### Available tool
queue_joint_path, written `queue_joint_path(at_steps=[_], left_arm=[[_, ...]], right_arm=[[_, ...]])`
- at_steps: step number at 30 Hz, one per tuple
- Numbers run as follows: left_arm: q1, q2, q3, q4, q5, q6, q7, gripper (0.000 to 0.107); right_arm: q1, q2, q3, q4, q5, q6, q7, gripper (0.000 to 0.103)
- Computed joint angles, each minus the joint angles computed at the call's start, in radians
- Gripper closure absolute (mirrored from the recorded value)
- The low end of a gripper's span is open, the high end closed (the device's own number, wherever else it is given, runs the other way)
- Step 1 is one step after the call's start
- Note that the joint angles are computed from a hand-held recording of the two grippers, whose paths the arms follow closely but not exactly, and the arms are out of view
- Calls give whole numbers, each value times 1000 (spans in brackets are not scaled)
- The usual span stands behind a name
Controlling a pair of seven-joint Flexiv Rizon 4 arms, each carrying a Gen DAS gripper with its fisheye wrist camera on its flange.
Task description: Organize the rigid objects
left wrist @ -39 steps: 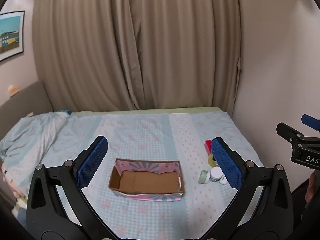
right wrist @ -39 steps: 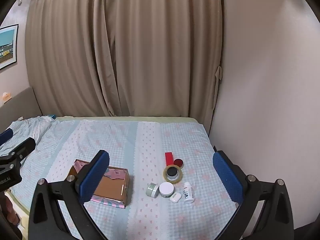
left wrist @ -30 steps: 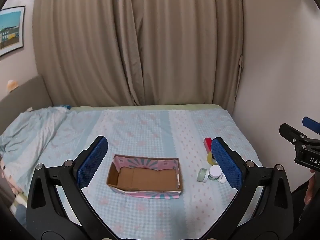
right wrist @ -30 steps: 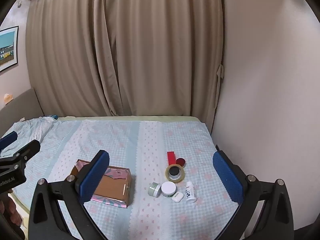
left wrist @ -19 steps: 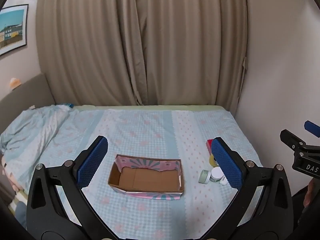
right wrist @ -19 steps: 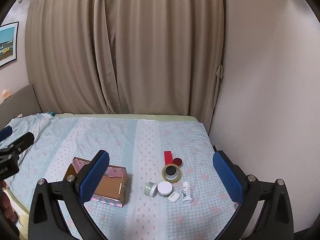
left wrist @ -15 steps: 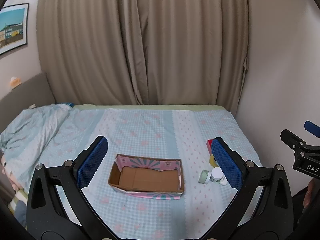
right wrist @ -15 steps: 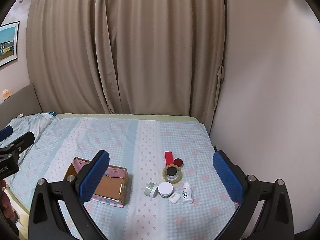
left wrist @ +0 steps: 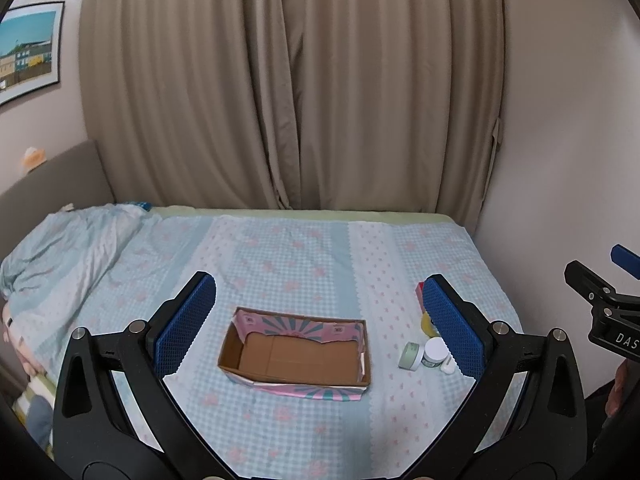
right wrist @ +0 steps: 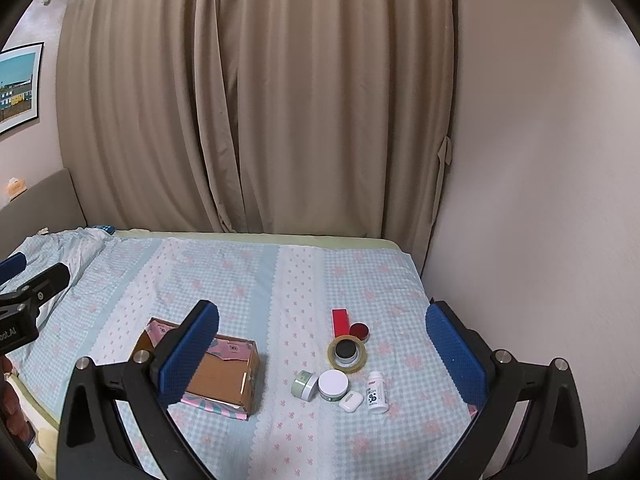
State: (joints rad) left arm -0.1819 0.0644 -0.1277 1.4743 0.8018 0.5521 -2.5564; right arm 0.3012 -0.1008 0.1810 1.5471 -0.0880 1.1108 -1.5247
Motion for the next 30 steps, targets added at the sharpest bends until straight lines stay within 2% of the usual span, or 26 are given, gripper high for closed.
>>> queue_joint_path(at_steps=[30], left_arm=[[17, 18, -3, 18, 1, 8, -24, 4]], right_arm=[[-5, -7, 2, 9, 20, 35, -7, 0]])
